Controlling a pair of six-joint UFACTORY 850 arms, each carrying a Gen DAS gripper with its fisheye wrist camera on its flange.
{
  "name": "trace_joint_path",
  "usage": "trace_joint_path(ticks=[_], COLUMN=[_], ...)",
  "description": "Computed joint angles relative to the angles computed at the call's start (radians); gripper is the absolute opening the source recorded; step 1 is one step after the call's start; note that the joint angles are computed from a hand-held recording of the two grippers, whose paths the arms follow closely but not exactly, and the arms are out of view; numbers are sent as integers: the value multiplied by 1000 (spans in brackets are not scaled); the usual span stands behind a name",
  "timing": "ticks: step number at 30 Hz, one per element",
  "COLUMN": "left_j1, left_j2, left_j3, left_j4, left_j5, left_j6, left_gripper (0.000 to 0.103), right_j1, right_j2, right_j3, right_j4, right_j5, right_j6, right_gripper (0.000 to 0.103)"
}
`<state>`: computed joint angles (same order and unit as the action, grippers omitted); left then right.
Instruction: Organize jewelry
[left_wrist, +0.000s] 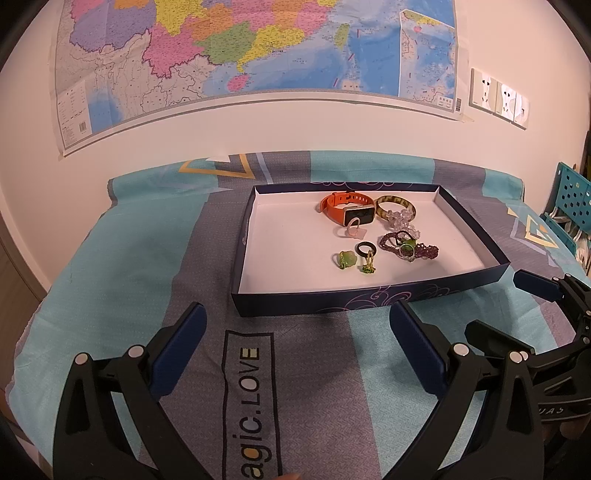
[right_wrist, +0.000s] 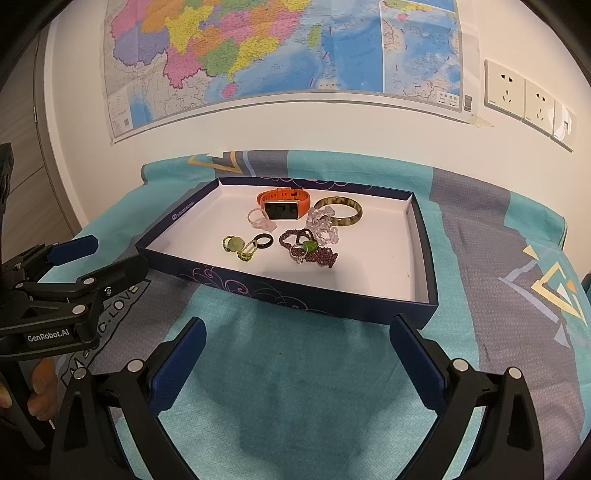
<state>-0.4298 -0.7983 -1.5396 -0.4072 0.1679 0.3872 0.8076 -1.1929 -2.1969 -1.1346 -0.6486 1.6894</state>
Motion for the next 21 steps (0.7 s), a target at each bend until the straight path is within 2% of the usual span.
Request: trace_joint_path(ticks=[10,13,15,18,21], left_j1=[-1,3,6,18,39], left_j2=[-2,-10,-18,-29,-35], left_j3=[4,-10,-23,-39,-41], left_j4=[46,129,74,110,-19], left_j5=[16,-13,-39,-72,-80], left_j6=[-43,-129,-79,-113,17], left_gripper=[98,98,98,98,98], right_j1=[0,0,-7,-27,-54], right_j2=[0,3,21,73,132], right_j3=[1,6,38,127,231], right_j4=[-1,1,-1,20,60], right_j5=[-1,-4,17,34,-8], right_j6=[9,3,5,-8,-47], right_gripper=[96,96,96,96,96])
